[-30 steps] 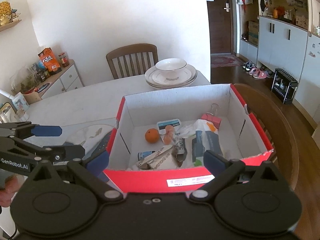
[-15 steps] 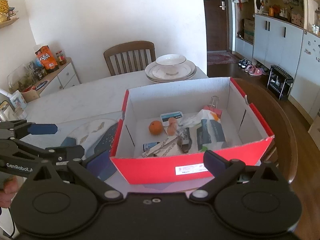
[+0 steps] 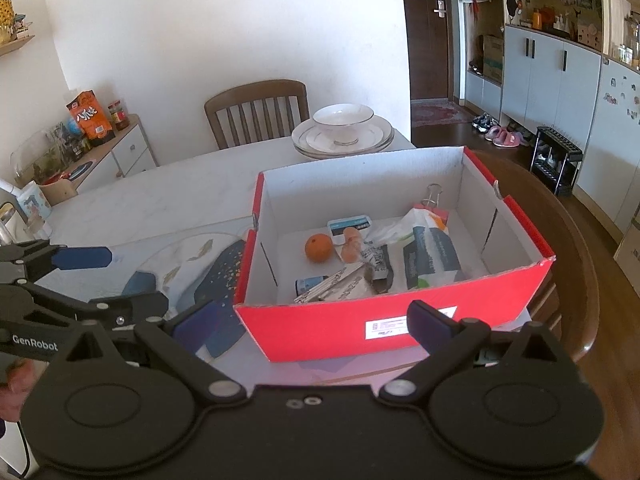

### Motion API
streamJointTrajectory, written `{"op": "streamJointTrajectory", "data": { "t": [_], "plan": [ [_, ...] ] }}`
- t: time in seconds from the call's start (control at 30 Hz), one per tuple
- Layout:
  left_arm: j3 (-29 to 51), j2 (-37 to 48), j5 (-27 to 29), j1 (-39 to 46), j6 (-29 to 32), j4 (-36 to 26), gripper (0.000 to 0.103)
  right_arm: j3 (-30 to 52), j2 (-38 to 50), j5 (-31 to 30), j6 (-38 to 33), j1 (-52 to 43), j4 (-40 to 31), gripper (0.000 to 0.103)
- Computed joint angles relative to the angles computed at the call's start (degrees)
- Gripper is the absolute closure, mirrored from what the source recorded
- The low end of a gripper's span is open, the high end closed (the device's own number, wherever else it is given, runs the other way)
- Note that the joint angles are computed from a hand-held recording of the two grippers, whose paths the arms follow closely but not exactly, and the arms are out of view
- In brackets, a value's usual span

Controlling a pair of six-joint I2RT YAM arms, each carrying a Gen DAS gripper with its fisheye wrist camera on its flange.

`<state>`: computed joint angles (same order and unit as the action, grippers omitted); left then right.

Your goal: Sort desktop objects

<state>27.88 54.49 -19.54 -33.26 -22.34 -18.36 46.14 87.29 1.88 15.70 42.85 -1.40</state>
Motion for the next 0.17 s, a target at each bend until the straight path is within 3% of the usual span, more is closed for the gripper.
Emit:
{"op": "streamJointTrajectory", "data": {
  "t": [0.17],
  "plan": [
    [-0.88,-2.58,4.02,2.43,0.37,-0.89,0.000,0.55,0.46,0.76,0.87,1.03,-0.23,0.002]
  ]
}}
